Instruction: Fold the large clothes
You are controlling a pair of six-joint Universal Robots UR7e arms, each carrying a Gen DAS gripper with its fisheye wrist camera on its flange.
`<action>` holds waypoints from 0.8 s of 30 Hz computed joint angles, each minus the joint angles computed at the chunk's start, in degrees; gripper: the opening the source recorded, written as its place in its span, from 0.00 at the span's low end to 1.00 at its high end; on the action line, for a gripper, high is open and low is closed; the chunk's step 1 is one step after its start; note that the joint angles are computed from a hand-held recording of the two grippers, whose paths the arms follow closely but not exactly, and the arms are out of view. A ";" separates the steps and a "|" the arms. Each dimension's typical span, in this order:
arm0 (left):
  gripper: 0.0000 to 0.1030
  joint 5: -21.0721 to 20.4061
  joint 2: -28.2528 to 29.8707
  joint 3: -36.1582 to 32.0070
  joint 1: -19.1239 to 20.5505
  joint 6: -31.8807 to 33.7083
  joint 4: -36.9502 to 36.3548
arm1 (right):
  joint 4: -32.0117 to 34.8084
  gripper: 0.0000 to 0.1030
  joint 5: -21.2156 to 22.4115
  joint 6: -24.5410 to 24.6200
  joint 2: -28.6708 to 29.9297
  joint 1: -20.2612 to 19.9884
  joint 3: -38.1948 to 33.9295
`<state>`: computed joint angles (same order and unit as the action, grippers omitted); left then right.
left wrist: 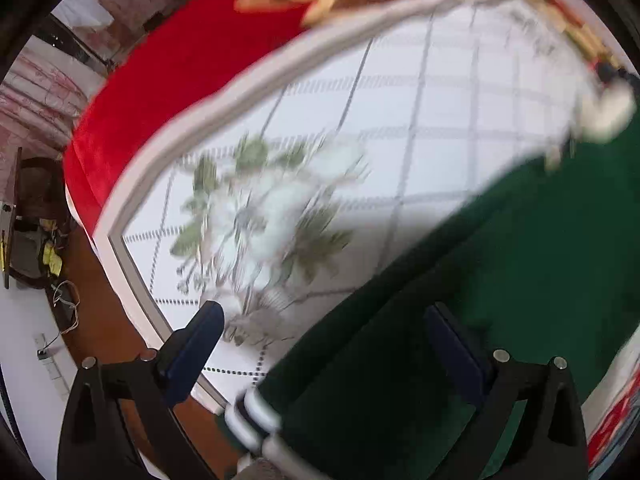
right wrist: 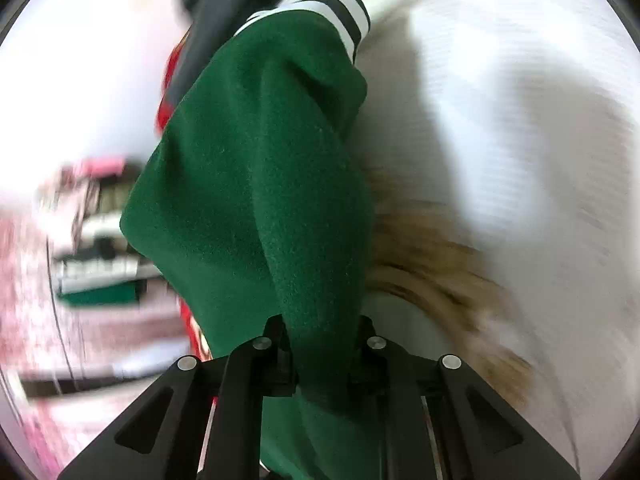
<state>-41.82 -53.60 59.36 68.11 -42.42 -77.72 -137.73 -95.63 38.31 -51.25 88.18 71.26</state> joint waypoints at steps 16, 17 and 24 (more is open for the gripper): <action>0.99 -9.39 -4.98 10.20 -3.44 -0.31 -12.05 | 32.74 0.58 -14.26 18.85 -32.53 0.14 25.95; 0.98 -10.28 -4.02 9.84 -3.16 1.09 -12.42 | 33.90 0.59 -14.59 18.27 -31.89 0.83 24.93; 0.07 -7.26 0.96 7.91 -2.82 7.61 -16.80 | 37.10 0.59 -12.65 14.88 -34.60 -0.17 25.40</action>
